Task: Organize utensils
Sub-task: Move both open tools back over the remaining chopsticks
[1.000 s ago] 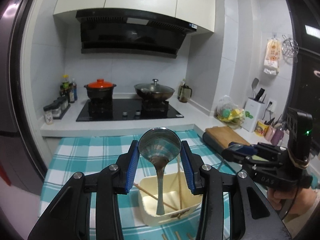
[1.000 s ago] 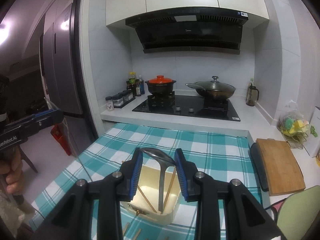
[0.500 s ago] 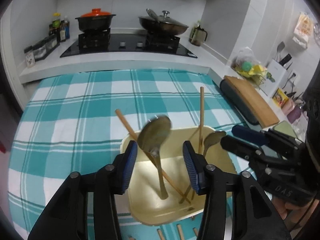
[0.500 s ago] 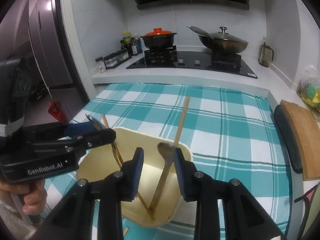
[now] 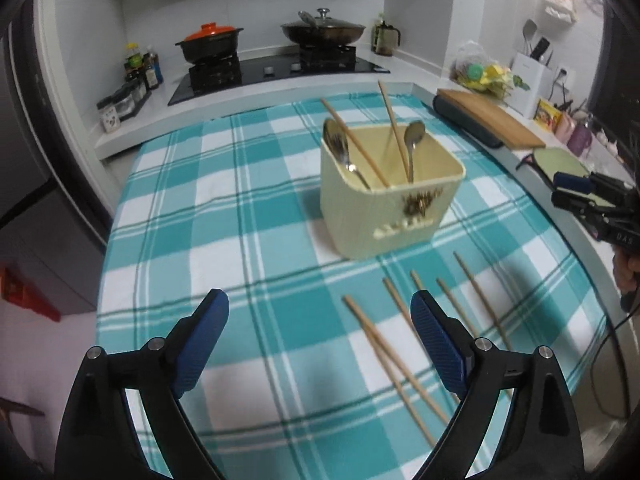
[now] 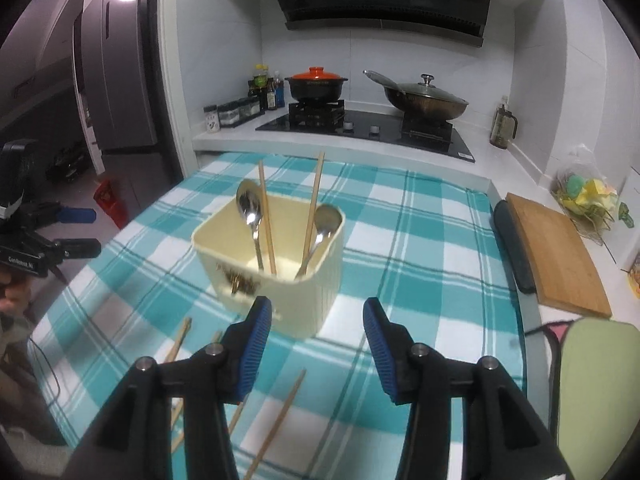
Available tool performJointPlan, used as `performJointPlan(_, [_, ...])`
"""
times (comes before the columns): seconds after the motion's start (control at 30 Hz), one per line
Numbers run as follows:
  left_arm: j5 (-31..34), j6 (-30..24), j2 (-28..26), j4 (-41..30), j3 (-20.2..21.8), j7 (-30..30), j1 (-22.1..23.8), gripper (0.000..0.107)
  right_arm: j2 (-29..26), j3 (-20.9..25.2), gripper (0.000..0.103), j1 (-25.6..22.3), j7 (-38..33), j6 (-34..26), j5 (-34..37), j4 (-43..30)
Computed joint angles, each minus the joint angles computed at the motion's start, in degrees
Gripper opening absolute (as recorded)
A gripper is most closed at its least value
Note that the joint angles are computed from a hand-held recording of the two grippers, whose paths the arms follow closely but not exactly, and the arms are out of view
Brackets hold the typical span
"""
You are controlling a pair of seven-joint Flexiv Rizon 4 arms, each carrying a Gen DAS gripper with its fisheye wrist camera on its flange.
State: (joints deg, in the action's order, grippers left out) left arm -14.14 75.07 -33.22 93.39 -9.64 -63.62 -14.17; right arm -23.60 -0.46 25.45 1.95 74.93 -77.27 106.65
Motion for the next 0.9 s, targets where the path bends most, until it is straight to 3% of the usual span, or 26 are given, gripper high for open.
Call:
performJointPlan(0.17, [-0.53, 11.57, 5.3, 16.43, -3.68, 0.92, 1.97, 0.094, 5.78, 3.08, 0.049, 1.37, 12.88, -5.54, -10.69, 9.86])
performJointPlan(0.27, [-1.77, 18.07, 6.03, 23.7, -9.34, -0.54, 4.99, 0.094, 7.09, 6.61, 0.049, 2.18, 21.52, -11.35, -13.03, 13.86])
performJointPlan(0.37, [-1.52, 21.83, 5.4, 28.13, -16.28, -3.47, 9.4, 0.094, 6.96, 9.07, 0.049, 3.38, 32.68, -15.15, -15.61, 16.16])
performJointPlan(0.5, [0.93, 23.76, 5.01, 30.19, -18.85, -7.37, 9.96, 0.094, 4.13, 10.35, 0.049, 4.01, 44.05, -13.86, -19.89, 15.82])
performJointPlan(0.57, [2.94, 24.62, 4.94, 30.7, -20.33, -8.28, 10.79, 0.094, 2.74, 10.79, 0.049, 4.71, 43.7, -13.32, -19.49, 14.86])
performJointPlan(0.7, [5.73, 26.27, 5.52, 31.22, -18.14, -11.34, 8.63, 0.095, 3.32, 11.02, 0.049, 7.05, 41.84, -17.38, -18.18, 14.72])
performJointPlan(0.9, [8.75, 30.32, 5.66, 33.74, -16.82, -18.21, 9.13, 0.097, 3.82, 11.6, 0.049, 8.91, 43.67, -20.98, -17.63, 15.72])
